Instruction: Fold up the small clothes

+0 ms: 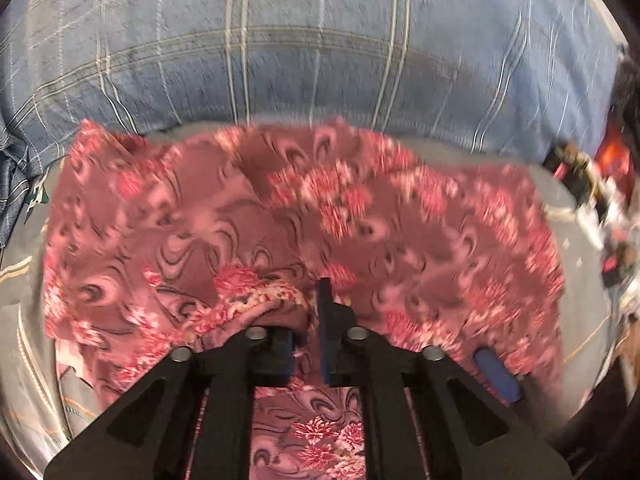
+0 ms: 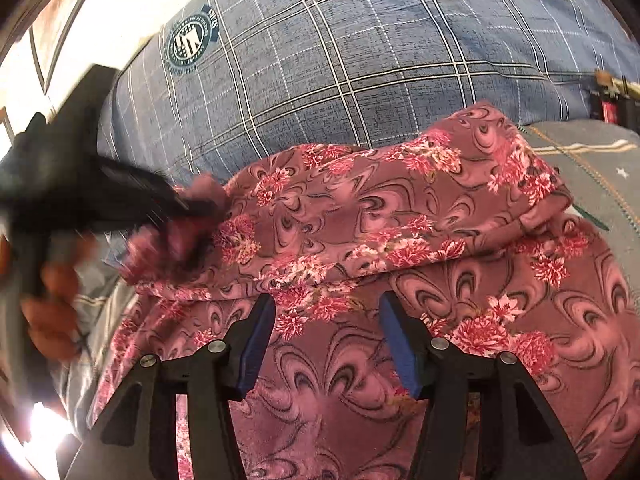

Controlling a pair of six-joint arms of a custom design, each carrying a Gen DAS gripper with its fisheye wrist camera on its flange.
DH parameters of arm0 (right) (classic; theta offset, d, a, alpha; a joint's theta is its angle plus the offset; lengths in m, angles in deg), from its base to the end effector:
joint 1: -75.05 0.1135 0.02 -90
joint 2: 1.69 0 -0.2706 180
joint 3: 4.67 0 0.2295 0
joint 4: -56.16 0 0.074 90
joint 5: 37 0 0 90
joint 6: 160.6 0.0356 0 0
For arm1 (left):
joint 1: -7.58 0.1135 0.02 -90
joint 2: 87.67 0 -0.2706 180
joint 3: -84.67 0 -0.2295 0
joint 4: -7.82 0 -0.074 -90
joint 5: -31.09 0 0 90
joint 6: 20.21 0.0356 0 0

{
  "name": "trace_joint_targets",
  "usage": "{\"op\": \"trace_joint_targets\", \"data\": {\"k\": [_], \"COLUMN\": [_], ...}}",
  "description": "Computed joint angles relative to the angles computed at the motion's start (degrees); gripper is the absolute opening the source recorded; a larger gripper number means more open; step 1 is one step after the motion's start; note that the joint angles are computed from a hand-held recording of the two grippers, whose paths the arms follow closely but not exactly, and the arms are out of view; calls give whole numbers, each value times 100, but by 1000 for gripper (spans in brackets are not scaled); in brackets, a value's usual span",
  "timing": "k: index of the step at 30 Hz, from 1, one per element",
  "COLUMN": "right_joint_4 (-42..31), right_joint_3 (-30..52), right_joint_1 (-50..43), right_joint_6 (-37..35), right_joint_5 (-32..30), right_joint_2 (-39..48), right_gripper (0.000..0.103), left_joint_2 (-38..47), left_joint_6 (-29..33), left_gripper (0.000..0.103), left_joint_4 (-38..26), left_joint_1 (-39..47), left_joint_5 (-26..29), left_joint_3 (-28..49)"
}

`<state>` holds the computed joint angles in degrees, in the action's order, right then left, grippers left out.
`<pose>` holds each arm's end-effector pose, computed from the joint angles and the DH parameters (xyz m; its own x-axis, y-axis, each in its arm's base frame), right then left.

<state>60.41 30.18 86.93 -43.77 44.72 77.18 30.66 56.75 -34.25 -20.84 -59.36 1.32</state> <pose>0.2111 0.0496 0.1497 -0.6995 0.3093 -0.6443 0.0041 0.9032 0.4291 0.3609 -0.1950 0.1686 -0.8751 0.2170 -0.4325 0.2827 0.9547 -0.0929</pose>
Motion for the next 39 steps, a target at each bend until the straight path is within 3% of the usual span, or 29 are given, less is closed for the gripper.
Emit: {"op": "trace_joint_targets", "data": {"k": [1, 3, 7, 8, 10, 12, 14, 18, 23, 26, 29, 30, 31, 32, 35, 39], "right_joint_4": [7, 17, -240, -538, -954, -1132, -1358, -1577, -1253, -762, -241, -525, -965, -1364, -1565, -1255], "right_joint_3": [0, -14, 118, 288, 651, 1010, 1498, 2433, 3119, 3309, 3415, 3512, 3651, 3760, 3387, 2407], "right_joint_1": [3, -19, 14, 136, 442, 923, 1579, 2752, 3472, 3738, 3864, 3746, 3626, 3415, 2581, 969], "right_joint_6": [5, -16, -78, -101, -153, -399, -848, -2153, -3827, -4686, -5248, -4990, -4563, -3935, -2322, -465], "right_joint_5": [-3, -22, 65, 255, 498, 767, 1379, 2825, 4063, 4551, 4759, 4436, 4091, 3697, 2531, 1056], "right_joint_2": [3, 1, -28, -47, -18, 41, 260, 1046, 2194, 2748, 3115, 3047, 2933, 2746, 1851, 718], "right_gripper": [56, 57, 58, 58, 60, 60, 60, 71, 73, 73, 67, 42, 8, 5, 6, 6], "left_joint_2": [-113, -511, -1884, -2017, -2120, -1932, -1640, -1064, -750, -685, -594, -596, -620, -637, -604, -746], "left_joint_6": [86, 252, 175, 52, -116, -126, -128, -316, -421, -500, -460, -444, -443, -428, -358, -19], "left_gripper": [21, 43, 62, 66, 66, 66, 66, 66, 66, 66, 66, 66, 66, 66, 66, 66], "left_joint_4": [148, 366, 1432, 1612, 2019, 2086, 2188, 2253, 2012, 1960, 1925, 1912, 1908, 1890, 1846, 1711], "left_joint_1": [29, 214, 1394, 1540, 2318, 2695, 3012, 3288, 3620, 3572, 3615, 3624, 3625, 3635, 3657, 3432], "left_joint_5": [126, 514, 2175, 2358, 2661, 2590, 2735, 3140, 3782, 3836, 3894, 3914, 3923, 3942, 4150, 4297], "left_joint_3": [-181, -618, -2232, -2405, -2737, -2693, -2638, -2477, -2242, -2138, -2059, -2056, -2071, -2075, -2030, -2082]}}
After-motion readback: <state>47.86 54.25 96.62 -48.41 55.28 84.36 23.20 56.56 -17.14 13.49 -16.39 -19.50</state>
